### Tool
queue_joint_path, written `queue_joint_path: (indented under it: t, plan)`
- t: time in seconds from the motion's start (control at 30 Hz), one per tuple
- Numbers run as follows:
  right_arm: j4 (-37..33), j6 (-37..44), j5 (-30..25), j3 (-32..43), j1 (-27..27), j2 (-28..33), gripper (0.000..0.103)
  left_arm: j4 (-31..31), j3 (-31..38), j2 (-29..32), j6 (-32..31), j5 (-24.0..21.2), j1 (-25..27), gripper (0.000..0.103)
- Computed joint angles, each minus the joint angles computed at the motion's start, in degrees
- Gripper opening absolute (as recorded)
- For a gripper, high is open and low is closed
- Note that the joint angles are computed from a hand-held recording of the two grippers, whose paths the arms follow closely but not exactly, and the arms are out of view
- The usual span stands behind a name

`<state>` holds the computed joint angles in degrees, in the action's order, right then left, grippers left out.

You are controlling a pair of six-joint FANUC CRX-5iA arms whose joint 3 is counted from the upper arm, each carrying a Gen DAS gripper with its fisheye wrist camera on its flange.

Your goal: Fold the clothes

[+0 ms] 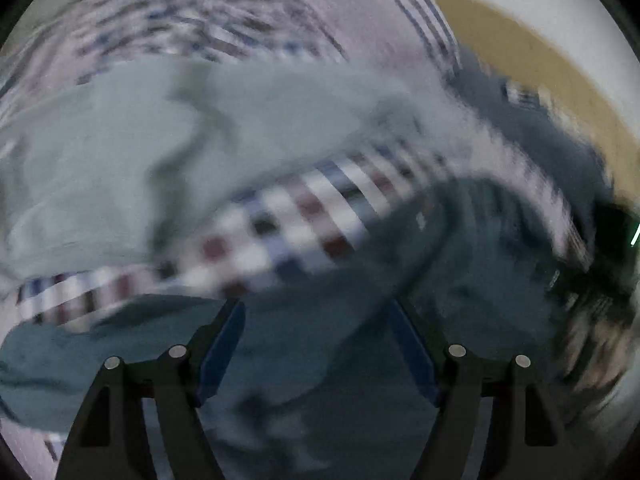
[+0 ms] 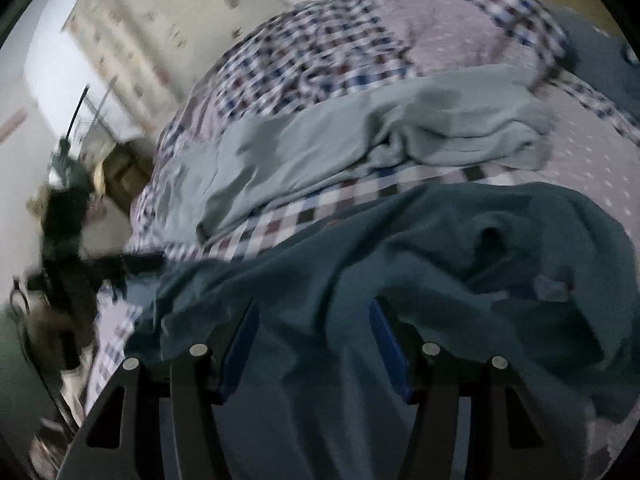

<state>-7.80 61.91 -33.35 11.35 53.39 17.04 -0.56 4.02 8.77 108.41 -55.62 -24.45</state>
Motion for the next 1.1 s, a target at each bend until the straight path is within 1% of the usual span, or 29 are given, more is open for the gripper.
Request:
queue_joint_path:
  t: [0.03,0.1,0.13,0.17,0.2,0.23,0.27,0.33,0.4,0.43,0.5,0.57,0.63,0.67,0.73,0.77,0.8,0.83,0.87,0.9,0.93,0.97,1.0,1.03,1.07,1.1]
  plan:
    - [-0.22,-0.71,0.37,-0.38,-0.48,-0.42,0.061,-1.26,3.00,2.83,-0.31,-2.20,-1.60,0.078]
    - [-0.42,-1.55,1.15,-1.10,-1.17,-1.28,0.061,-4.24,6.88,6.24,-0.36,-5.38,-3.10,0.076]
    - [-0.39,-1.79,1.63,-1.45,-1.46,-1.70,0.061,-5.48,8.33,7.62,0.77,-6.81,-3.55,0.066]
    - [-0.32,-1.96,1.83,-1.64,-1.73,-2.01,0.061,-7.14,9.25,8.16,3.18,-8.08,-3.89,0.046]
    - [-0.24,-2.10,2.05,-1.96,-1.91,-2.35,0.061,-8.78,10.12,8.66,5.63,-9.38,-4.21,0.036]
    - [-0.15,-2.27,2.25,-2.31,-2.12,-2.71,0.061,-10.65,10.17,8.17,8.73,-9.58,-4.76,0.012]
    - [-0.07,-2.55,2.45,-2.73,-2.36,-3.09,0.061,-12.47,10.04,7.36,11.47,-9.41,-5.63,0.005]
    - [0.05,-3.00,2.92,-3.28,-2.70,-3.60,0.061,-15.95,8.21,4.27,16.64,-7.59,-8.06,0.001]
    - [0.71,-3.65,3.51,-3.92,-2.80,-4.08,0.061,-20.63,7.24,1.83,21.66,-6.94,-11.58,0.001]
    - [1.15,-4.04,4.11,-4.46,-2.82,-4.48,0.061,-25.13,7.43,0.72,26.52,-7.34,-15.39,0.001]
    - [1.60,-4.38,4.99,-5.03,-2.80,-4.89,0.061,-28.41,7.14,0.10,31.93,-6.60,-20.61,0.001]
    - [2.26,-4.42,5.11,-5.17,-2.55,-4.99,0.061,-26.53,5.35,0.19,34.89,-4.08,-23.41,0.001]
    - [4.46,-5.36,4.87,-5.50,-1.84,-4.93,0.061,-23.69,3.56,0.93,34.86,-2.09,-24.79,0.001]
    - [5.73,-5.73,4.75,-5.66,-1.40,-4.85,0.061,-23.38,3.20,1.51,35.19,-1.77,-25.43,0.001]
    - [9.76,-7.72,4.61,-6.30,-0.26,-4.61,0.061,-25.01,0.86,0.50,38.45,1.16,-26.12,0.001]
    - [11.64,-8.68,4.50,-6.59,0.24,-4.50,0.061,-25.99,-0.29,-0.03,40.25,2.61,-26.49,0.002]
    - [13.26,-9.49,4.36,-6.82,0.65,-4.36,0.061,-25.75,-1.97,-1.36,42.24,4.74,-25.77,0.004]
    - [14.26,-9.85,4.05,-6.80,0.94,-4.13,0.061,-25.40,-3.66,-2.77,44.22,6.92,-24.93,0.011]
    - [14.90,-9.83,3.47,-6.52,1.21,-3.79,0.061,-25.06,-5.31,-4.14,46.20,9.08,-24.08,0.030]
    - [15.91,-10.12,2.87,-6.25,1.55,-3.43,0.061,-24.74,-6.92,-5.50,48.16,11.22,-23.21,0.043]
    - [17.45,-10.98,2.29,-6.05,1.93,-3.08,0.061,-23.22,-9.65,-7.50,49.52,15.09,-21.66,0.065]
    - [18.73,-11.61,1.78,-5.72,2.25,-2.74,0.061,-22.70,-11.52,-8.82,50.89,18.36,-20.59,0.072]
    - [19.82,-11.66,1.08,-5.06,2.63,-2.27,0.062,-23.01,-13.01,-10.42,52.80,20.47,-19.83,0.072]
    - [20.77,-11.40,0.30,-4.16,2.99,-1.69,0.062,-24.43,-13.16,-10.68,55.33,20.90,-20.27,0.074]
    - [21.52,-10.64,-0.57,-2.88,3.32,-0.91,0.062,-24.74,-13.47,-10.96,56.31,21.61,-20.03,0.080]
    - [21.97,-9.30,-1.88,-0.75,3.65,0.33,0.063,-24.93,-13.81,-11.26,57.11,22.37,-19.69,0.083]
